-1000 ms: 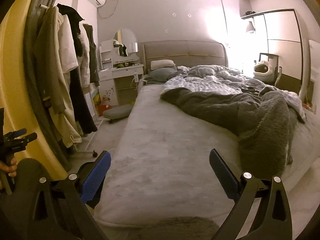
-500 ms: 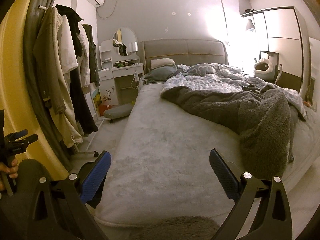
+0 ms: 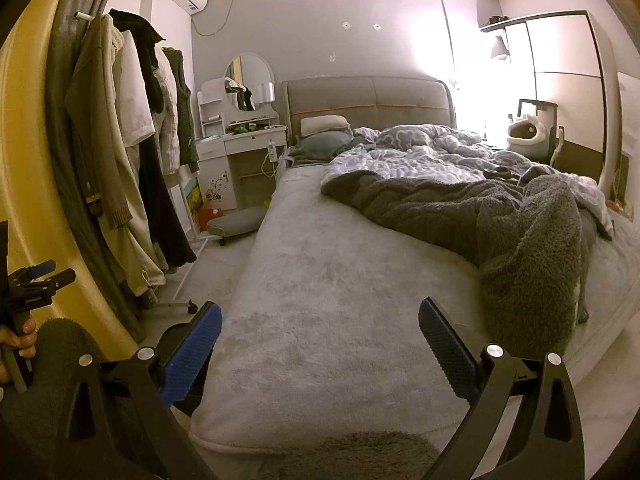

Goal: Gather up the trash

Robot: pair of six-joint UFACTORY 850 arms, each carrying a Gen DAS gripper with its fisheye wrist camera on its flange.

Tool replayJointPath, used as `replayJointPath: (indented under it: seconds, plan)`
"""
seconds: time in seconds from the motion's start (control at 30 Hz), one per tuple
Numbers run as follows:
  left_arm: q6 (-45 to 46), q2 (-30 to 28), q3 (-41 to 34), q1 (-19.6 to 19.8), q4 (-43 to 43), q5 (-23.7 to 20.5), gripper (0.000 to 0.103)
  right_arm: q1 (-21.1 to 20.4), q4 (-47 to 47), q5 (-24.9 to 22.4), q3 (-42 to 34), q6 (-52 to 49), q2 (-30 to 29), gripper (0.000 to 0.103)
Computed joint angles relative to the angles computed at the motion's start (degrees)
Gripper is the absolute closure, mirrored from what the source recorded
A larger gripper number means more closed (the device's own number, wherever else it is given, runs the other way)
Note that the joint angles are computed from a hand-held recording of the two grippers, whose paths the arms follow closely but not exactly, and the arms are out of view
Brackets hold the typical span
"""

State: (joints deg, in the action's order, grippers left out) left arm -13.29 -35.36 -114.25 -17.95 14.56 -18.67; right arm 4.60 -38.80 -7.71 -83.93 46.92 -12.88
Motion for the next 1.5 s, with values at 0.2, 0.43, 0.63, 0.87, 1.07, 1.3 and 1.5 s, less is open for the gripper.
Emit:
replayJointPath:
  seconds: [0.2, 0.43, 0.63, 0.87, 1.07, 1.3, 1.5]
  plan:
    - [-0.04, -0.02, -0.07, 0.00, -0.13, -0.03, 0.003, -0.02, -0.14, 0.01, -0.03, 0.13, 0.01, 0.003]
    - [0.12, -0.07, -0.13, 0.02, -0.07, -0.03, 0.003, -0.11, 1.00, 0.05, -0.06, -1.05, 0.01, 0.003]
    - [0.05, -0.10, -0.21, 0.01, -0.19, -0.11, 0.003, -0.13, 1.37, 0.02, -0.14, -1.40, -0.03, 0.003]
    - [-0.07, 0.10, 0.27, -0.09, 0.18, 0.16, 0.003, -0.01, 0.73, -0.17, -0.18, -0.86, -0.04, 0.003]
    - [-0.22, 0.12, 0.27, -0.12, 0.23, 0.14, 0.003, 0.30, -2.89, -0.39, 0.25, 2.78, 0.16, 0.003]
    - [-0.19, 0.12, 0.26, -0.14, 0.21, 0.11, 0.003, 0.22, -2.34, -0.41, 0.27, 2.06, 0.20, 0.003]
    - [-0.36, 0.10, 0.22, -0.16, 0.37, 0.08, 0.003, 0.24, -1.96, -0.43, 0.23, 1.79, 0.18, 0.003]
